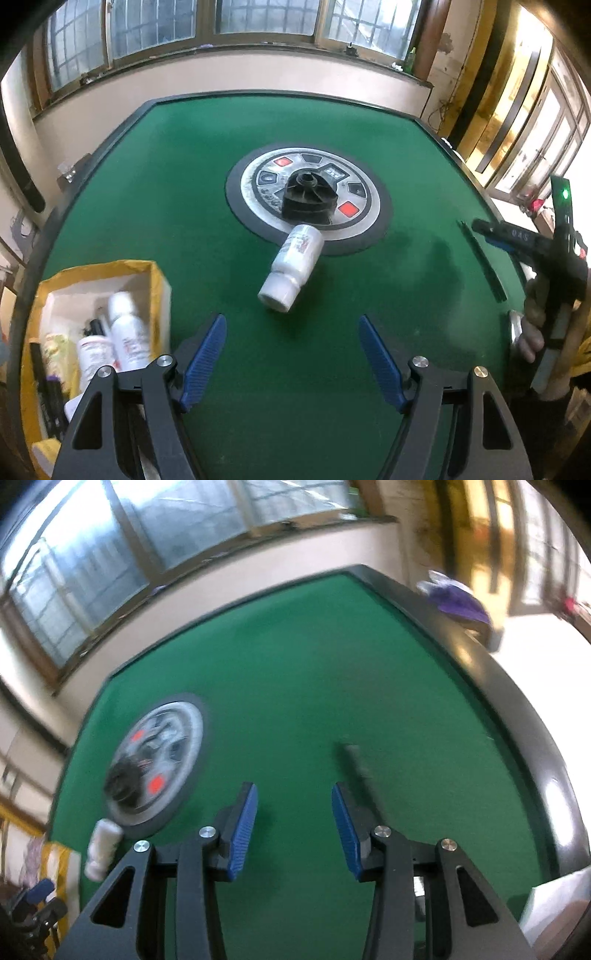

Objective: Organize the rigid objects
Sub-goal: 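Grasp the white bottle by the turntable with the left tool while the right tool grasps the silver-tipped black pen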

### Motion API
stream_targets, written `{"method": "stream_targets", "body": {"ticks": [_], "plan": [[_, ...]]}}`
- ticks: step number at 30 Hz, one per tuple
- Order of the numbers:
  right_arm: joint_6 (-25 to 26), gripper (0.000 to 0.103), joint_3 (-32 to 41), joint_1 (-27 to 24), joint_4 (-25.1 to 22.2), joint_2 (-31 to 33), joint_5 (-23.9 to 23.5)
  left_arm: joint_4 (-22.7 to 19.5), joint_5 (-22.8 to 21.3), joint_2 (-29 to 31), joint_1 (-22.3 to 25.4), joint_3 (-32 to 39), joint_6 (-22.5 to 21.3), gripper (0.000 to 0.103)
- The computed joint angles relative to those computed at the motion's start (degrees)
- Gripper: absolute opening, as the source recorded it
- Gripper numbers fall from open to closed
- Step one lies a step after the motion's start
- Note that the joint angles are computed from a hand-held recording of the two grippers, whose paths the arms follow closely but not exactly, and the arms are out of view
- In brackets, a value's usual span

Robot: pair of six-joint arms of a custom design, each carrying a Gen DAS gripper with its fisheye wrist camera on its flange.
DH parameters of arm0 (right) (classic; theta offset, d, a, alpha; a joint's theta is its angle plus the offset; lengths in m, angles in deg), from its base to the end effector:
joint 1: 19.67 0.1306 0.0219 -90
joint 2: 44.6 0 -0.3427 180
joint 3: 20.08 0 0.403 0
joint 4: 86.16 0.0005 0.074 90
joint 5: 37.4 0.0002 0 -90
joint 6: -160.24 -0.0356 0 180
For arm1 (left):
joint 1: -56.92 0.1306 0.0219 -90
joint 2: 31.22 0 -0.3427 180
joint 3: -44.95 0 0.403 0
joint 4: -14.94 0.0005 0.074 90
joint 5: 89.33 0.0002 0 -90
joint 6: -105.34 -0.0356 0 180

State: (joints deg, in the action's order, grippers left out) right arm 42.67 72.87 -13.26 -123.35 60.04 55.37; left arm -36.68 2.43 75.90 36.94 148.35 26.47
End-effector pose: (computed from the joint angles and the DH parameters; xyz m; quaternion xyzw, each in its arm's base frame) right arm 0.5717 0.0620 0.2979 0.1802 0.9186 0.0809 0.3424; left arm 0.5512 -0.2021 0.3417 0.0782 0.9513 -0.0940 0.2830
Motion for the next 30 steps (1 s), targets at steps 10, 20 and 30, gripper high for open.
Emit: {"method": "stream_targets", "body": {"ticks": [10,20,30], "plan": [[-2.42,0.038,1.88,-1.05,-5.56,2.26,2.34,-3.62,1.08,6.55,0.84,6.91,1.37,0.077],[-8.29,0.034,-0.04,-2.92,-4.08,1.87,-1.60,-6.32,-0.36,11.09,0.97,12.01,1.32,0.077],[-6.53,0.015,2.35,0.65,-6.84,3.63,1.33,-9.40,-2.14,15.56,0.45,18.00,0.59,0.077]]}}
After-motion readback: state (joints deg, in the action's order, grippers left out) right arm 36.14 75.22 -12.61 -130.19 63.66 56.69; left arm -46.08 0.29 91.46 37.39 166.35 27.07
